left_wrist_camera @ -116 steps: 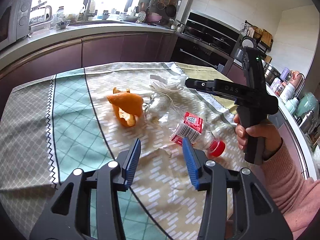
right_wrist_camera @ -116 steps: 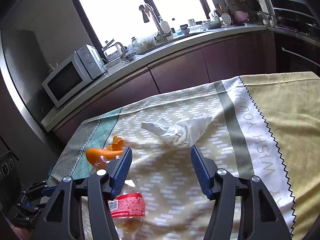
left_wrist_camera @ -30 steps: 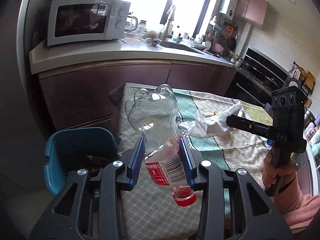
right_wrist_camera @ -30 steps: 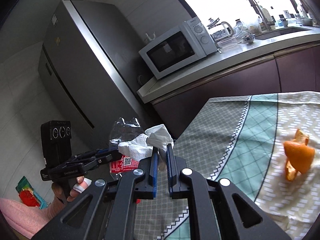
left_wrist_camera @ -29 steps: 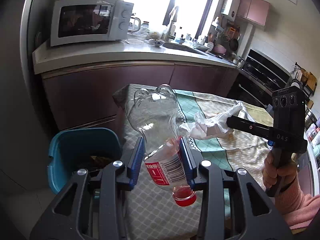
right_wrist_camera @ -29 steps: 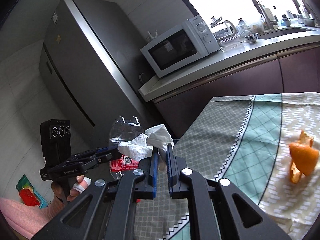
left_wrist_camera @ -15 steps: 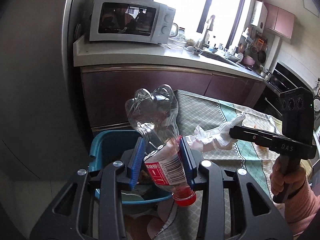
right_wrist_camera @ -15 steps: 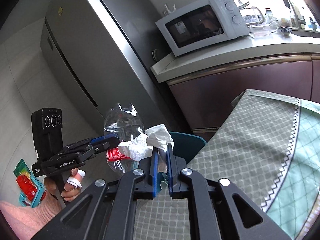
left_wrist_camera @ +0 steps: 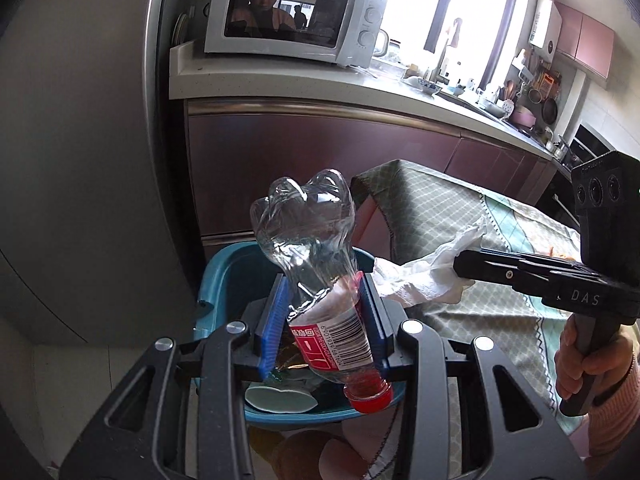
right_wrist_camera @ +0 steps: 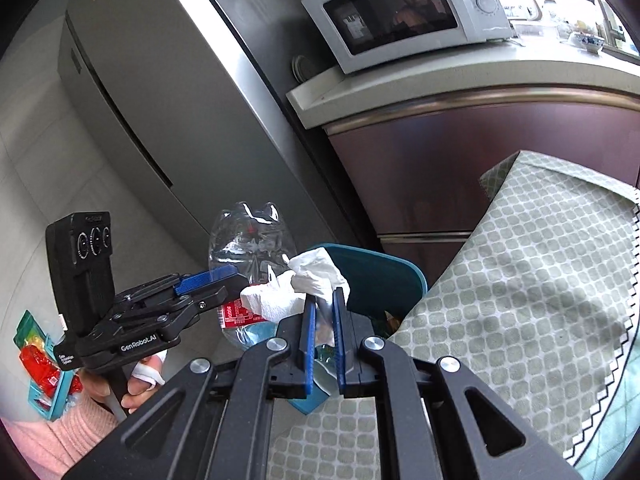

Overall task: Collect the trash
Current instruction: 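Carry the bottle and tissue over the teal bin with both tools, then open both tools to drop the bottle and tissue into the bin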

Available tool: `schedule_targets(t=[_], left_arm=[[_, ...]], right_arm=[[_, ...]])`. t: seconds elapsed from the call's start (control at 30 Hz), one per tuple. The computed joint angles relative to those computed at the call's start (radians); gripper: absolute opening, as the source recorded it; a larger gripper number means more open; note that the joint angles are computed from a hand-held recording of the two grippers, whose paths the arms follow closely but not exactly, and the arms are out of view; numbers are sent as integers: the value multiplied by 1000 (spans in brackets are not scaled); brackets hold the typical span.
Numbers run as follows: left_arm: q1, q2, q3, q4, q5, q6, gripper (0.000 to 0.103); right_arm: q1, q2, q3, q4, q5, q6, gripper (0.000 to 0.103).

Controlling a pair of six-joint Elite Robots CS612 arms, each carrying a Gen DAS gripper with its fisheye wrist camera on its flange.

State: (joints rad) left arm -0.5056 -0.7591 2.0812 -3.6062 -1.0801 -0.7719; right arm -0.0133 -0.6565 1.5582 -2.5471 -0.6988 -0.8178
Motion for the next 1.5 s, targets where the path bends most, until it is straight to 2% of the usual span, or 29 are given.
schedule_targets(t=[0.13,0.37,0.8,1.23,1.5], left_arm=[[9,12,-16,21,-6,-1,36],[6,33,-40,46,5,-10,36],[17,67,-81,93,-19,-28,36],[30,95,-121,101,-42,-29,34],[18,97,-122,78,-23,-15,34]], right_arm=[[12,10,-7,-11,-26,23,7],[37,26,-23,-37,-71,53,7],[64,41,-33,-56,-132,71,9],[78,56,-52,-64,-155,100,11],[69,52,-40,-68,-144,92,18]])
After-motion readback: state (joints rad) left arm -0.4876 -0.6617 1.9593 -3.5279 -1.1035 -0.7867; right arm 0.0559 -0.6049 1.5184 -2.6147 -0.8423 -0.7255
